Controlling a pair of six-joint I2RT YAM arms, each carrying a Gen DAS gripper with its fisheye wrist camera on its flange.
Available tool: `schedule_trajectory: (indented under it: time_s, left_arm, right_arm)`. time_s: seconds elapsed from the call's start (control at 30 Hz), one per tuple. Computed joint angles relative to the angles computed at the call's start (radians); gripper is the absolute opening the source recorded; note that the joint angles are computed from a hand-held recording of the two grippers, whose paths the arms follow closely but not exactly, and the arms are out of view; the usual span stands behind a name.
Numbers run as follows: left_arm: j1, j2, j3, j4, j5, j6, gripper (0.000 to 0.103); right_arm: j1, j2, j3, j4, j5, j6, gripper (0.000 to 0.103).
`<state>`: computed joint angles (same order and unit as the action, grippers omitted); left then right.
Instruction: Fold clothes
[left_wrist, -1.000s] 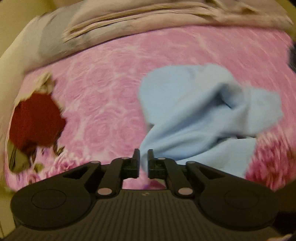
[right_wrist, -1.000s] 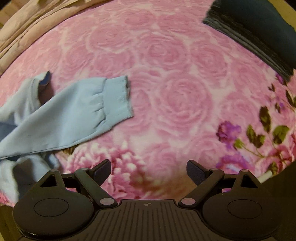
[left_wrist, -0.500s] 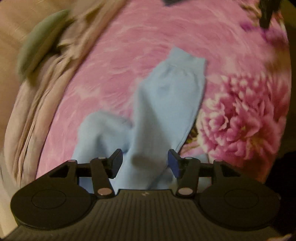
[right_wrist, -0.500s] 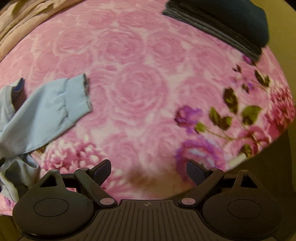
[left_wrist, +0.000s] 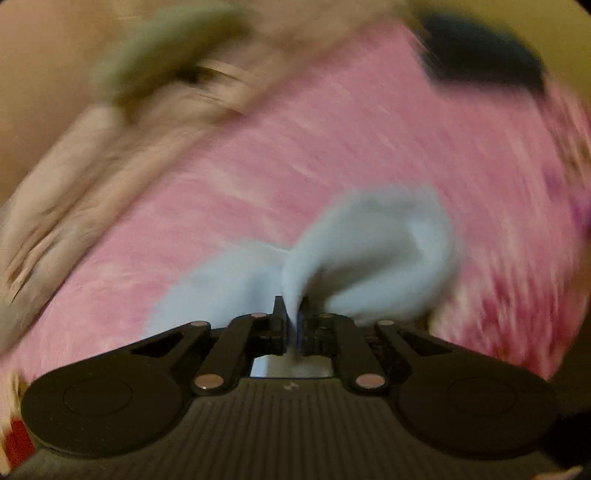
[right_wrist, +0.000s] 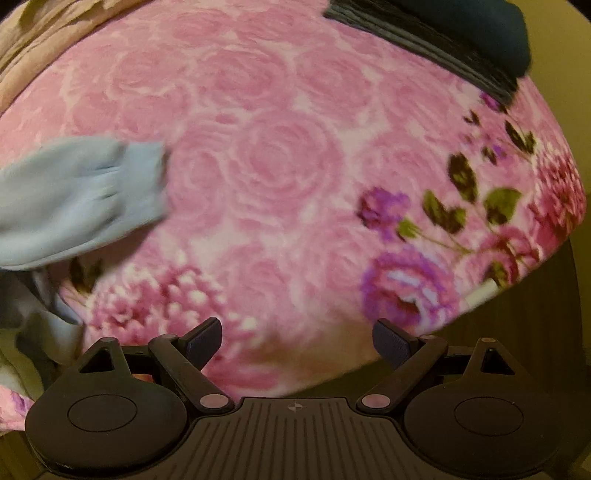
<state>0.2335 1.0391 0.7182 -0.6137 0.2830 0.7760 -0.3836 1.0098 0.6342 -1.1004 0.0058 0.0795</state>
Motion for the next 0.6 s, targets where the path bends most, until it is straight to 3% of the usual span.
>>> schedule_trajectory:
  time_s: [0.07, 0.13, 0.23, 0.3, 0.47, 0.6]
  left_arm:
    - [0.251, 0.091, 0.176, -0.011, 0.06, -0.008, 0.006]
    - [0.48, 0.257, 0.404, -0.007, 0.191, -0.026, 0.006]
    - [0.731, 0.568, 0.768, -0.048, 0.22, -0.12, 0.006]
    - [0.819, 0.756, 0.955, -0.032, 0.148, -0.178, 0.006]
    - [0.935, 1.16, 1.318, -0.065, -0.08, -0.176, 0.007]
    - [1.001, 1.338, 1.466, -0.209, -0.103, -0.146, 0.009]
  right_arm:
    - [0.123, 0.041, 0.033, 0.026, 0.002, 0.094, 0.091]
    - [0.265, 0.092, 0.072, 0.058, 0.009, 0.195, 0.091]
    - [0.472, 0.193, 0.148, 0.119, 0.021, 0.336, 0.091]
    - [0.602, 0.276, 0.209, 0.161, 0.036, 0.417, 0.091]
    - [0.844, 0.509, 0.392, 0.255, 0.057, 0.537, 0.091]
    - [0.949, 0.682, 0.511, 0.362, 0.066, 0.575, 0.091]
